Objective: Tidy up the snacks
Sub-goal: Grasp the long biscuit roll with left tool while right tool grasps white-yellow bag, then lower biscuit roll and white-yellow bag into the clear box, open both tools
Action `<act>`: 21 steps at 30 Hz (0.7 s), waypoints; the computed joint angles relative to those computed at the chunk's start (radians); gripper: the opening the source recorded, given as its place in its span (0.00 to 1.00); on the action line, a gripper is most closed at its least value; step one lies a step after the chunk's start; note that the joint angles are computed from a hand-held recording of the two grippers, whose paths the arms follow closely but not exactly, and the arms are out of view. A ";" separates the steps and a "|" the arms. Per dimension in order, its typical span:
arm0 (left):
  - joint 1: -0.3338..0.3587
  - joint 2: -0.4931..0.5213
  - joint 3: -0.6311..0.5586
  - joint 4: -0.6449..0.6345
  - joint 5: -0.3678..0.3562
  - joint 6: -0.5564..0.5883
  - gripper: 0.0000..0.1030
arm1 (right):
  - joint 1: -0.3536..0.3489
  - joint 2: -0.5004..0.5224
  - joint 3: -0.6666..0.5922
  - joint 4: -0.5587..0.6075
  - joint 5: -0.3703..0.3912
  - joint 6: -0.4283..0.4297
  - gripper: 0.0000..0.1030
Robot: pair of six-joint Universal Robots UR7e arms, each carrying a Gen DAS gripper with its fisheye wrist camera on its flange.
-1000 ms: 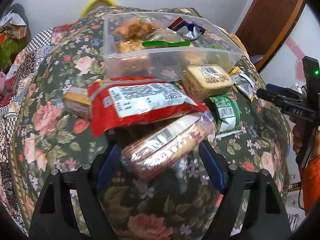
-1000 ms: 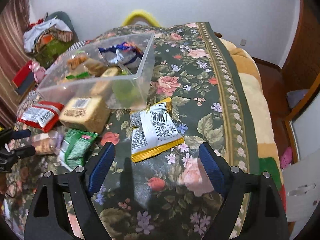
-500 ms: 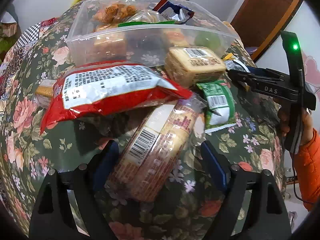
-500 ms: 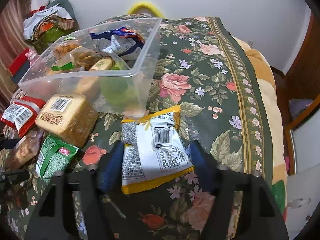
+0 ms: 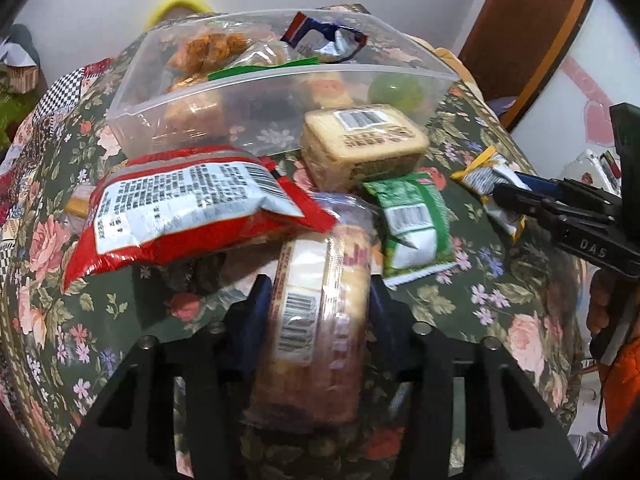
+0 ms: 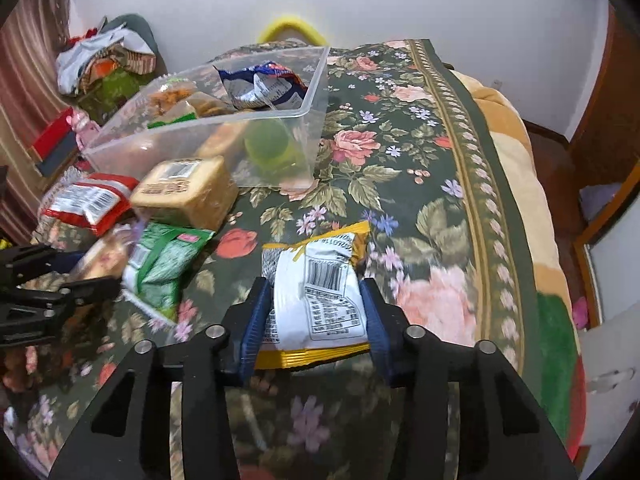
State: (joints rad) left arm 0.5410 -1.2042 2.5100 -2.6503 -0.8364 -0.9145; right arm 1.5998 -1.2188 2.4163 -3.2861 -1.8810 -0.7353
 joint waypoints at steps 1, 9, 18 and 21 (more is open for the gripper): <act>-0.014 0.004 0.001 0.011 0.004 -0.007 0.44 | -0.001 -0.008 0.002 0.005 0.008 0.005 0.36; -0.114 -0.030 0.010 0.101 0.033 -0.063 0.44 | 0.005 -0.070 0.034 0.017 0.054 0.025 0.36; -0.182 -0.139 0.001 0.174 0.111 -0.115 0.44 | 0.046 -0.101 0.025 0.010 0.106 0.038 0.36; -0.183 -0.173 -0.005 0.186 0.147 -0.108 0.44 | 0.064 -0.095 0.010 0.007 0.122 0.045 0.36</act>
